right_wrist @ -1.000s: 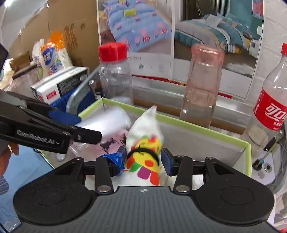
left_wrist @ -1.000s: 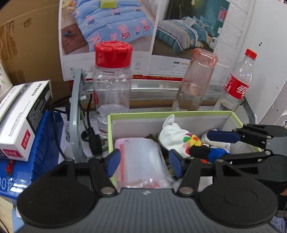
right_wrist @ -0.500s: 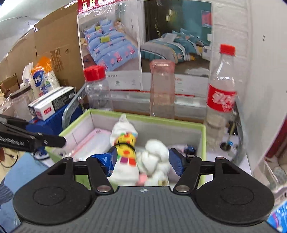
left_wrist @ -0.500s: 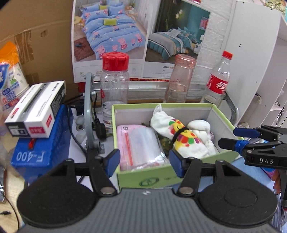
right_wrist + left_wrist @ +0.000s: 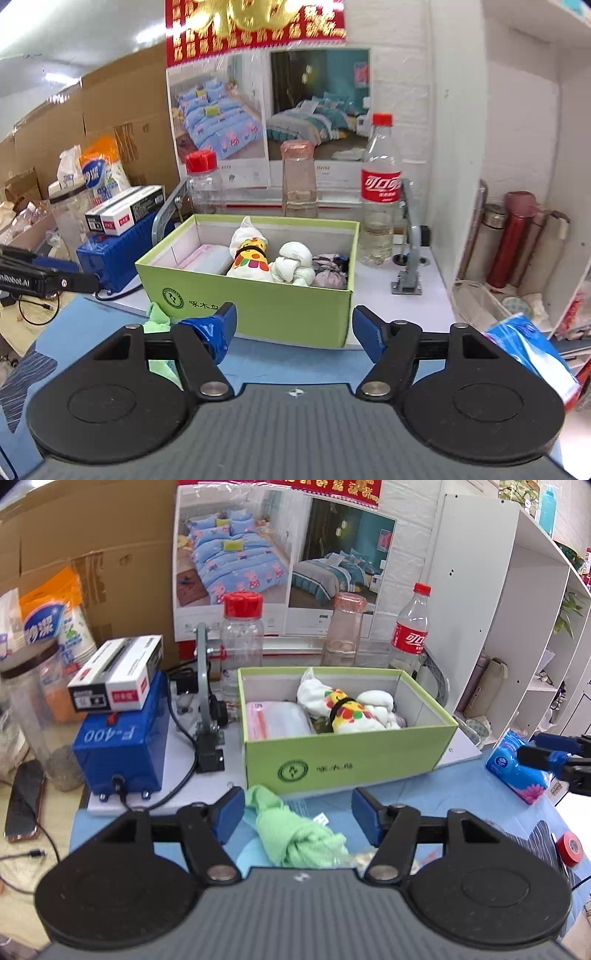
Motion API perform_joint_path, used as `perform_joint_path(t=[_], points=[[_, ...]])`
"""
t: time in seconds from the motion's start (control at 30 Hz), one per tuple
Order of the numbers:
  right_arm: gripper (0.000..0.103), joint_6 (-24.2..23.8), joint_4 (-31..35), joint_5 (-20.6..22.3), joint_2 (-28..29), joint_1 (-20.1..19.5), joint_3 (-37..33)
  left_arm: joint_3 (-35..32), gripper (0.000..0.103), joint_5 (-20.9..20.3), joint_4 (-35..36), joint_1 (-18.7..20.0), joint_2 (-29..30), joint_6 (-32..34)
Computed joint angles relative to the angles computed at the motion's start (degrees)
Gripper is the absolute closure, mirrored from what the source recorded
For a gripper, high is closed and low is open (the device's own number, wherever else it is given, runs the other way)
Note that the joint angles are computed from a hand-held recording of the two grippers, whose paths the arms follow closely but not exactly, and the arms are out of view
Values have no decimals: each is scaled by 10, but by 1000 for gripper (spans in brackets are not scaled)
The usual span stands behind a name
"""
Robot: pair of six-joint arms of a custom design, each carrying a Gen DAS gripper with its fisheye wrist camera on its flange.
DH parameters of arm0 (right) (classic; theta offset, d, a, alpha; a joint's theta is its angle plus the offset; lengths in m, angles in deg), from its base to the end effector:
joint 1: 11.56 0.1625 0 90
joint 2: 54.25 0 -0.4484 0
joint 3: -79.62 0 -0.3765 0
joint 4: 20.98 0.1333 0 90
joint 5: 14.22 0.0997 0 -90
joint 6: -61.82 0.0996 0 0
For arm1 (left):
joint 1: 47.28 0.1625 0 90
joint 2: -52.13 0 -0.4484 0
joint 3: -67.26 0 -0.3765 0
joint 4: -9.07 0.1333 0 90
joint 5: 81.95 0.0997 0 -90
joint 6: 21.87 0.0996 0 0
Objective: Organize soft objects
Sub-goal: 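Move the left tool to the green towel while the right moves to the cotton-swab bag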
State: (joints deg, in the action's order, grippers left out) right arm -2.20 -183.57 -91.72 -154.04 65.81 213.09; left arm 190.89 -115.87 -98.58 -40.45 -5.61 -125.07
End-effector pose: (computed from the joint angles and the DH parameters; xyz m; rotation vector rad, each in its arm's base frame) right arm 0.0690 -0.4005 0.3825 1.2795 -2.4155 0.9424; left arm -0.3894 -0.2641 0.0866 0.1280 2.1556 -1.1693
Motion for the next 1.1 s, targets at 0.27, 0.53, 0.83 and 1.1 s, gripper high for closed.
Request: perform_joint_path(t=[0.27,0.53,0.83,1.1], points=[[44,-45,33,135,-126,-137,77,43,39,-87,15,-57,17,-140],[43,-101,132,218,-231,-337,146,79,39,-157,6,-80,20,-217],[42,-127,124,208,-213,-295,130,88,37,-136,25,-53,-5,-243],[41,-203,213,-54,-50,14,-10,124,37,-146,-9,-33,-26,-263]])
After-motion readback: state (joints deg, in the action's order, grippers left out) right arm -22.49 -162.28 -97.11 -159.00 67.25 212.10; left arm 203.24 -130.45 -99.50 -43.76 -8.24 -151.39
